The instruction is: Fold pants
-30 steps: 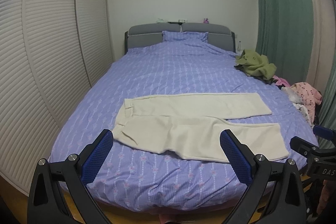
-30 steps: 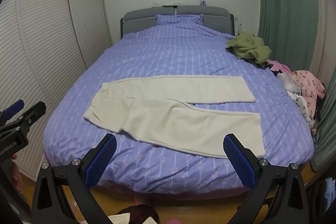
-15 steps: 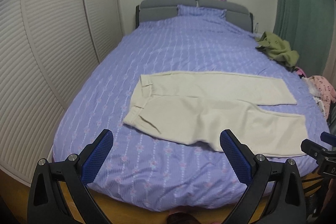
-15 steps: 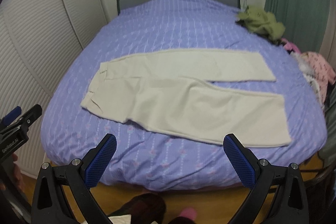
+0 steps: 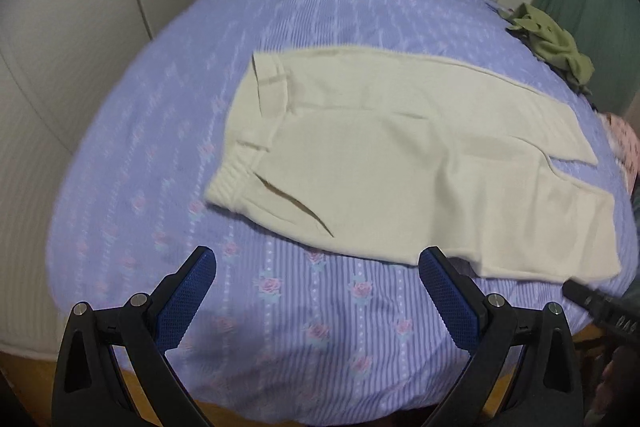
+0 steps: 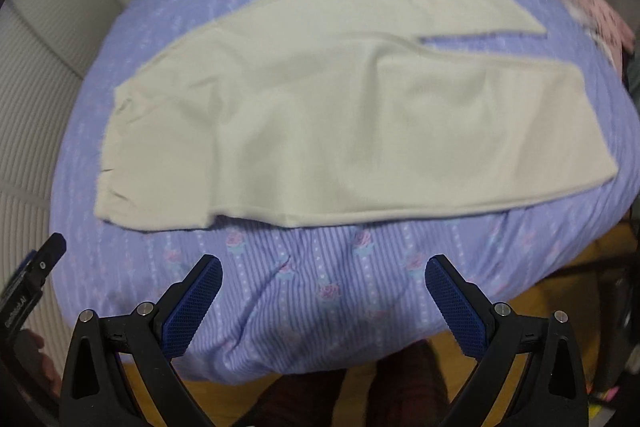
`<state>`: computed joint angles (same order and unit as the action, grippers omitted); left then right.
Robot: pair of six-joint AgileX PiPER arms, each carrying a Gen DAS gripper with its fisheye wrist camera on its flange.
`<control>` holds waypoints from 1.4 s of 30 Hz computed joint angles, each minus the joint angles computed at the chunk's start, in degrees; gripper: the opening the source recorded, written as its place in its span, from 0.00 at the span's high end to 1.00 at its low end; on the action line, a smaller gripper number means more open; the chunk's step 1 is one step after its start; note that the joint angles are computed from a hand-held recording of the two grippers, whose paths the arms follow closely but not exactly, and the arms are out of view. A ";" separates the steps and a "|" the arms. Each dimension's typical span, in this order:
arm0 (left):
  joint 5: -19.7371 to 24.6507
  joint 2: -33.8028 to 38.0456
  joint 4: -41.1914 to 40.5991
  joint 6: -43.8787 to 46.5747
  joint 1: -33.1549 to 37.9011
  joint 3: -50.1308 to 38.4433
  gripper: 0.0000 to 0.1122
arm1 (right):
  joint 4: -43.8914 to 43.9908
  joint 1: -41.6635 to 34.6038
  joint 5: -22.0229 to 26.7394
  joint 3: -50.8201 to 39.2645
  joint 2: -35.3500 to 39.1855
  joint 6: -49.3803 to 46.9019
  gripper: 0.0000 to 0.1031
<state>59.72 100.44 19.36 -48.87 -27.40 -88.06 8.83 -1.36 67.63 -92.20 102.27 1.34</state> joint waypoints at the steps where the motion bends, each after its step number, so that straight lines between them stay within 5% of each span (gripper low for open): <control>1: -2.19 0.91 -1.43 0.21 1.49 1.03 0.09 | -0.05 0.11 -0.34 -0.01 1.22 0.97 0.00; 17: -17.07 13.83 -19.22 7.21 11.60 4.76 0.17 | 4.22 -0.46 -14.30 6.49 11.39 10.28 0.08; 25: -15.92 18.18 -18.63 5.62 11.21 0.93 0.20 | 4.76 -1.41 -18.04 7.69 13.08 10.03 0.14; 27: -14.93 18.67 -17.94 5.23 10.97 -0.46 0.37 | 5.33 -1.79 -17.96 6.64 14.55 10.52 0.16; 30: -14.13 17.88 -20.36 8.90 10.97 -0.99 0.67 | 7.47 -2.25 -16.15 4.52 16.45 9.98 0.29; 32: -13.64 17.71 -23.54 12.20 11.51 -1.80 0.78 | 10.16 -2.75 -14.81 4.07 16.50 8.52 0.42; 34: -11.92 17.27 -22.69 11.92 11.25 -3.03 0.81 | 11.26 -3.00 -13.94 2.53 17.19 6.38 0.65; 37: -9.23 16.28 -20.37 10.70 10.83 -5.02 0.85 | 9.44 -2.70 -11.74 -0.68 16.79 5.54 0.83; 42: -1.79 14.90 -13.90 8.13 8.98 -12.92 0.90 | 3.20 -2.12 -7.99 -10.33 14.15 6.49 0.86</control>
